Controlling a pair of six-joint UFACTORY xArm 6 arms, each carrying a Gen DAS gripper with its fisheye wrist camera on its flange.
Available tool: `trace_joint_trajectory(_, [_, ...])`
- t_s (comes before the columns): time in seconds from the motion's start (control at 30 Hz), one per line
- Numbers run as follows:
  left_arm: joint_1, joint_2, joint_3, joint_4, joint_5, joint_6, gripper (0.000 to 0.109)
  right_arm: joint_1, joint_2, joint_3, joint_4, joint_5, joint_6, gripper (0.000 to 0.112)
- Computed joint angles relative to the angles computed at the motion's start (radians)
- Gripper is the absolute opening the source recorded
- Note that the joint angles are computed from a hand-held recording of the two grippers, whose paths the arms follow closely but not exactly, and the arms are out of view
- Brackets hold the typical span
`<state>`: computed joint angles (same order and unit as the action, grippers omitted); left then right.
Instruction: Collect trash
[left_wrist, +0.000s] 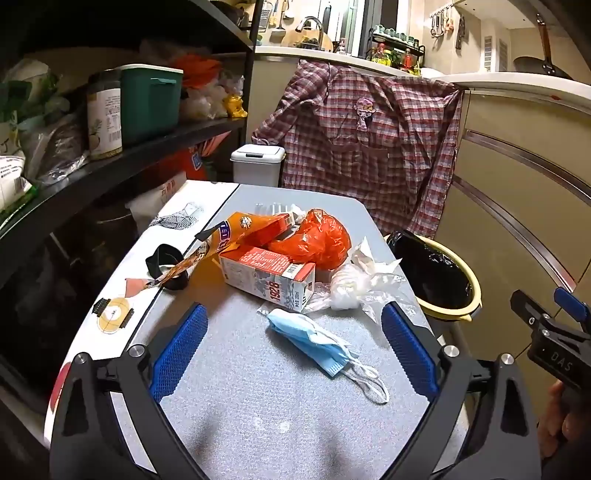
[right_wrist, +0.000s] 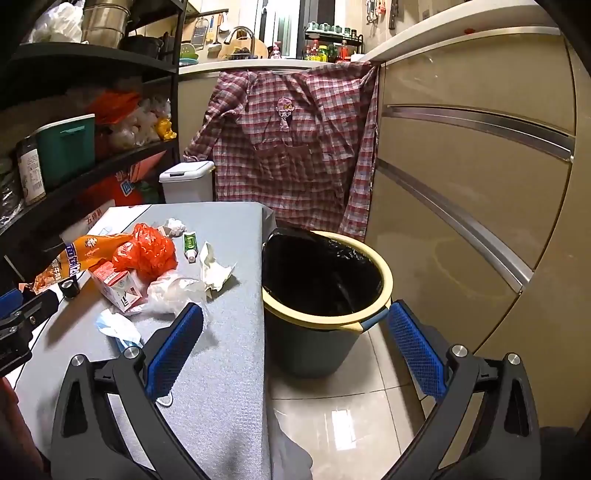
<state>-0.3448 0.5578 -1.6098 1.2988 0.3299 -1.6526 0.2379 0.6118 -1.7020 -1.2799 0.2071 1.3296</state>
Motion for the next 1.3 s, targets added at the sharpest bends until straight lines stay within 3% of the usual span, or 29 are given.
trace_joint_trajectory(1.3, [-0.006, 0.008, -0.007, 0.007, 0.005, 0.001, 0.092, -0.009, -0.014, 0.003, -0.049, -0.005, 0.042, 0.098])
